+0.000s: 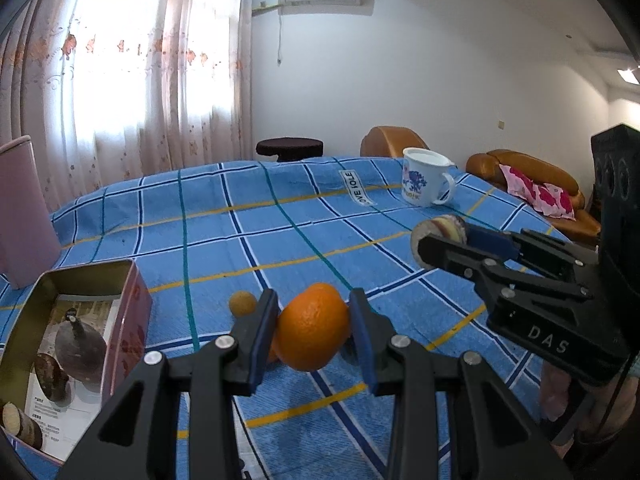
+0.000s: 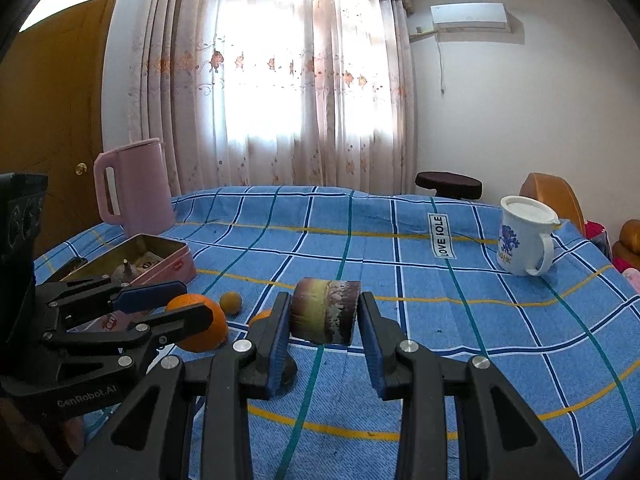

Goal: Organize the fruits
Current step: 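Carry the orange and the striped cylinder toward the pink tin with both tools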

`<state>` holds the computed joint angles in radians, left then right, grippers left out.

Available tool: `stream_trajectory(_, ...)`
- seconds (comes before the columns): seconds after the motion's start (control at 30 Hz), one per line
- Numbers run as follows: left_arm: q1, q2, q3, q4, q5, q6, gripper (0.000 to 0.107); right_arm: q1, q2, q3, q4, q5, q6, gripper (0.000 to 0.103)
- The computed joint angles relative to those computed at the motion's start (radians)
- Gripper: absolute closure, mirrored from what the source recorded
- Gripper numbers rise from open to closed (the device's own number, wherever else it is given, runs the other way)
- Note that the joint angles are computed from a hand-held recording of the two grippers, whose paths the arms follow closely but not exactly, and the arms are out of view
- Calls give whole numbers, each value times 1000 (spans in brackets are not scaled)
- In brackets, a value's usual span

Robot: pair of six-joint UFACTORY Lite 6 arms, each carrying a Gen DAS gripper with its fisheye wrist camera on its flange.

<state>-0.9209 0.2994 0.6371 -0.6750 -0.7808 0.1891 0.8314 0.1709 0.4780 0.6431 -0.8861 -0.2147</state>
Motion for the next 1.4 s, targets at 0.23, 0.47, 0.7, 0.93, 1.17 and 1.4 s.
stream_trajectory(0.23, -23, -12, -21, -27, -41, 10, 69, 18, -2, -14, 6, -34, 0, 68)
stream_trajectory(0.47, -33, -23, -36, -27, -54, 4, 69, 24, -10, -32, -2, -63, 1, 68)
stream_trajectory(0.7, -32, -44, -61, -19, -59, -17, 70, 38, -8, -31, 8, -74, -12, 68)
stream_trajectory(0.93, 2, -134, -134, -1, -62, -39, 70, 72, 19, 17, 15, -52, -38, 68)
stream_trajectory(1.17, 56, -331, -263, -17, -58, -14, 70, 126, 45, 150, 46, 15, -136, 68)
stream_trajectory(1.4, 161, -501, -374, 7, -10, 3, 70, 154, 150, 337, 24, 102, -179, 68)
